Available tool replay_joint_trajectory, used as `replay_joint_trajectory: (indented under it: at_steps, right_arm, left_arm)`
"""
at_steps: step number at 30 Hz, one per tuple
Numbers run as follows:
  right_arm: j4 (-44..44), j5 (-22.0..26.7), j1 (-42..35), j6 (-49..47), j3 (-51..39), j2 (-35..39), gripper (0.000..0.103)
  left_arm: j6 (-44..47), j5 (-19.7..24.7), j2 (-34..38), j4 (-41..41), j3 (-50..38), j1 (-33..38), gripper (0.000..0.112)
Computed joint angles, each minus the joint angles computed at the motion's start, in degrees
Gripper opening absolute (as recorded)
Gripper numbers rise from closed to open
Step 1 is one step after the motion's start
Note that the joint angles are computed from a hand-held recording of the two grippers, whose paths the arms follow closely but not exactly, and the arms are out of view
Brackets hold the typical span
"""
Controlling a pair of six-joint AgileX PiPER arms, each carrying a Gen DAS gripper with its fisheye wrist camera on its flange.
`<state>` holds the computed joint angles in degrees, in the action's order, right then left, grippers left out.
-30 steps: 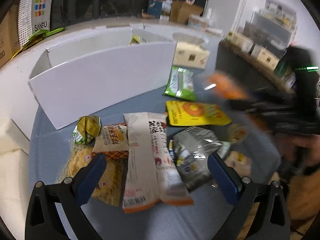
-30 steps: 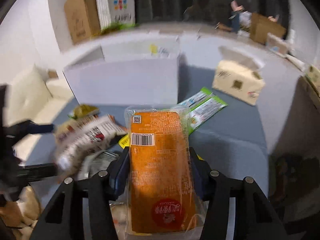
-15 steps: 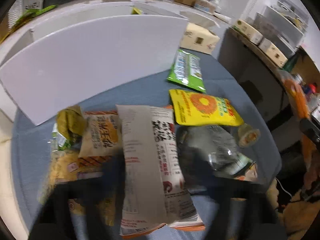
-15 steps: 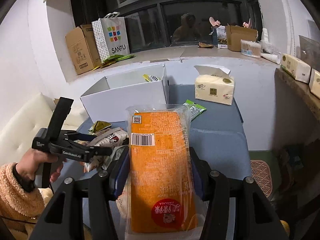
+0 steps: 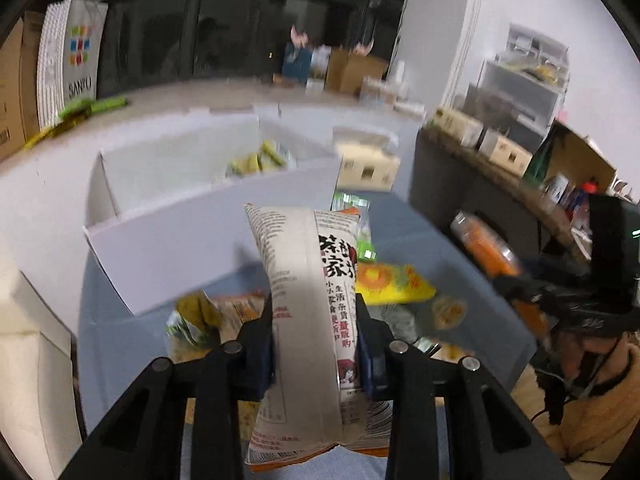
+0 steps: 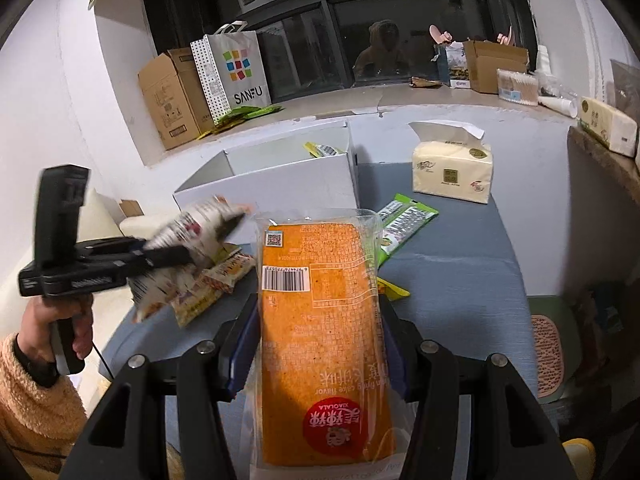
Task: Organize snacks
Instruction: 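Place the orange bread pack and white printed bag into the white box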
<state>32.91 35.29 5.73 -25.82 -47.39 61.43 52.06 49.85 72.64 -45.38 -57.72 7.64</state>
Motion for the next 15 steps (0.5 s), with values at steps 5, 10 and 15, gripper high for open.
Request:
replay_joint_trajectory:
  at_steps: [5,10,15]
  right_arm:
    - [7.7,0.8,-1.7,-4.3,-1.3,3.0,0.059]
    - [12.4,2.0,-2.0,-6.8,-6.8,8.3,0.059]
    - [12.0,3.3,-0.6,-4.9,-17.9,15.9,0.059]
  left_arm:
    - [2.6,2.2,-1.2,-4.6,-2.6,4.5,0.036]
    - [3.4,2.9,2.9,-8.0,-8.0,7.2,0.036]
    - [1.6,3.4,9.0,-9.9,-16.8,8.7,0.036]
